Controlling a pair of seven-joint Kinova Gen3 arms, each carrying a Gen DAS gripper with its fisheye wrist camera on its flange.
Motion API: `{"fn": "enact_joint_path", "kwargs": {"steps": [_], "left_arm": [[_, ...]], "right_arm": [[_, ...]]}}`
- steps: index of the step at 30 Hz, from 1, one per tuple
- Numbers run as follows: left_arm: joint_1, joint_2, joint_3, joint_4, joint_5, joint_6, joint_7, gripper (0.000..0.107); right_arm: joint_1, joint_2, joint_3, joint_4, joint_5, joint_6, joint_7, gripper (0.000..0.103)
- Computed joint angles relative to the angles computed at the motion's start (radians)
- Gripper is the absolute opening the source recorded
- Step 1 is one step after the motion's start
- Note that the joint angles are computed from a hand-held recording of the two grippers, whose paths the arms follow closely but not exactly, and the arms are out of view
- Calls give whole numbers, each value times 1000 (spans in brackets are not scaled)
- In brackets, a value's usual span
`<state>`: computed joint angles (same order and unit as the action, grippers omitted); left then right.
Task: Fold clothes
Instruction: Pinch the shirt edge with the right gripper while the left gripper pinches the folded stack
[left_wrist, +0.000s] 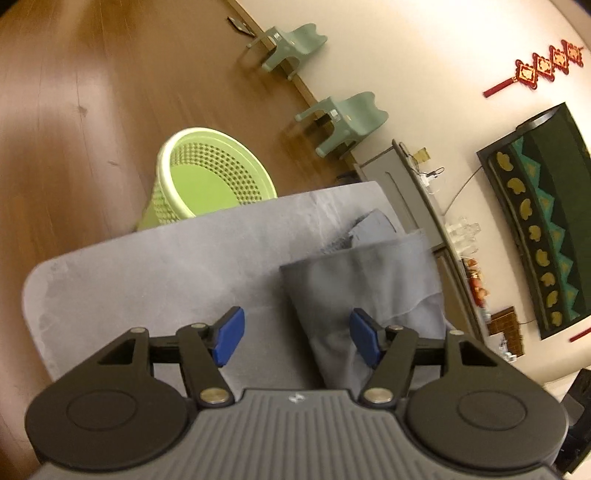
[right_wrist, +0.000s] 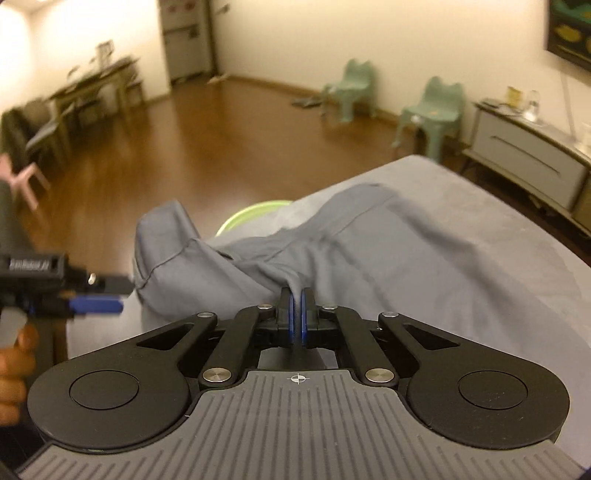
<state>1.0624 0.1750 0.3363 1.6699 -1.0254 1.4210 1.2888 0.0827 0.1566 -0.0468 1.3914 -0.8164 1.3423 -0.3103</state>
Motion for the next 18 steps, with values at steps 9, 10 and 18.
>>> {"fn": "enact_joint_path", "kwargs": {"steps": [9,10,18], "left_arm": [[-113,-5,14,133,-115,-209,96,32],[-97,6,7,105,-91,-185,62,20],[-41,55,-53,-32,95,-109,-95,11]], "right_arm": [[85,95,7,-53,-150,175,-139,2],[102,108,-21,-53,-147,173,-138,2],[-1,3,-76,12,69,84,129,43]]}}
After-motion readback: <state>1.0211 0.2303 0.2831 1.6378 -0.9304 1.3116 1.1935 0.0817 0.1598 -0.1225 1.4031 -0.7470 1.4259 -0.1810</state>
